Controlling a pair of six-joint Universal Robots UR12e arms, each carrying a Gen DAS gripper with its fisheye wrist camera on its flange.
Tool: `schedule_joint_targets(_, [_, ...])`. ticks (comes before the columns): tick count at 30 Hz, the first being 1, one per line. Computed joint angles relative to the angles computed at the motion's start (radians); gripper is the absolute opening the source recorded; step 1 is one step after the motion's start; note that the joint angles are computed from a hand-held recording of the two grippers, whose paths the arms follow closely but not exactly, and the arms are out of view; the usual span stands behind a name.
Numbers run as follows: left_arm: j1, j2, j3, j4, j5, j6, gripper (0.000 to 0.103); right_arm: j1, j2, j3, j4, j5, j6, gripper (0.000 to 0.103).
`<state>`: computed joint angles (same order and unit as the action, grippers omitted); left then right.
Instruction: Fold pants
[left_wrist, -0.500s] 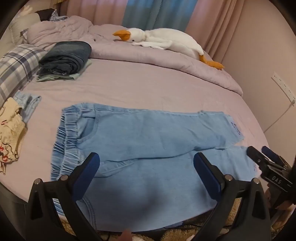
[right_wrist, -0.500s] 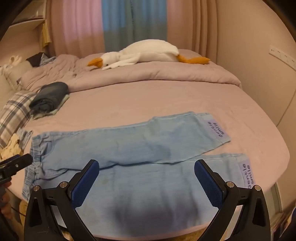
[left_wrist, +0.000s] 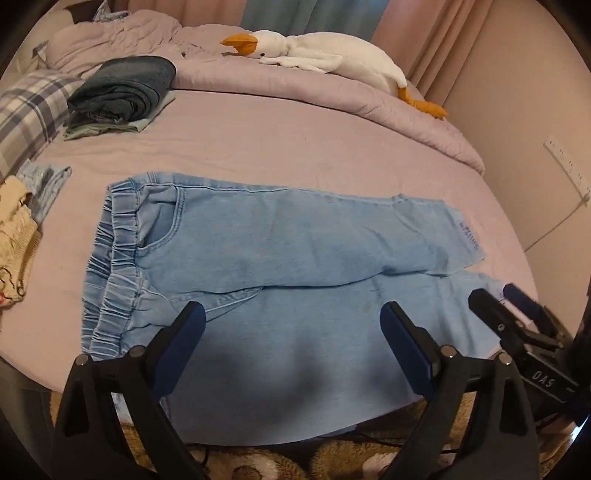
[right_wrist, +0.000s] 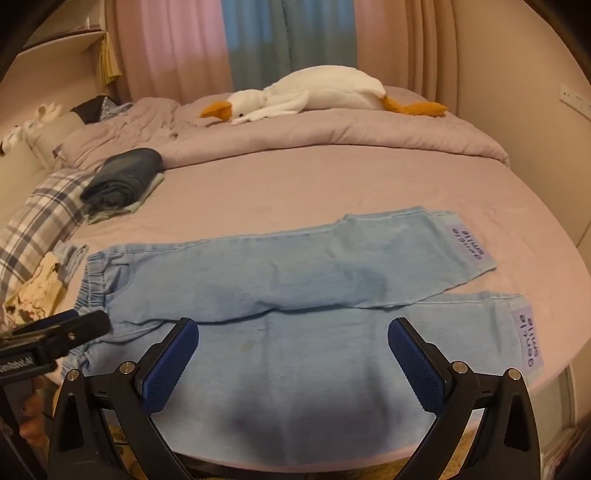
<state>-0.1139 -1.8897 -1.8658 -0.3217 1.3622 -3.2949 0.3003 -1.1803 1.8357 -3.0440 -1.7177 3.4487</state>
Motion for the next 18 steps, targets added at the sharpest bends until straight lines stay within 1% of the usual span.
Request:
schedule_joint_targets(1, [-0.003,0.000,0.000,0.001,0.015,0.003,0.095,-0.013,-0.003,0.007,-0.009,0.030,-0.012,0.102])
schedule_joint_targets(8, [-0.009,-0.005,0.003,-0.008,0.049,0.014,0.096,-0.011,0.002,0.002,-0.007,0.067,-0.017,0.102])
schedule_joint_targets(18, [-0.013,-0.005,-0.005,0.022,0.055,0.032,0.100,-0.008,0.005,-0.003,0.003,0.076,-0.027,0.102])
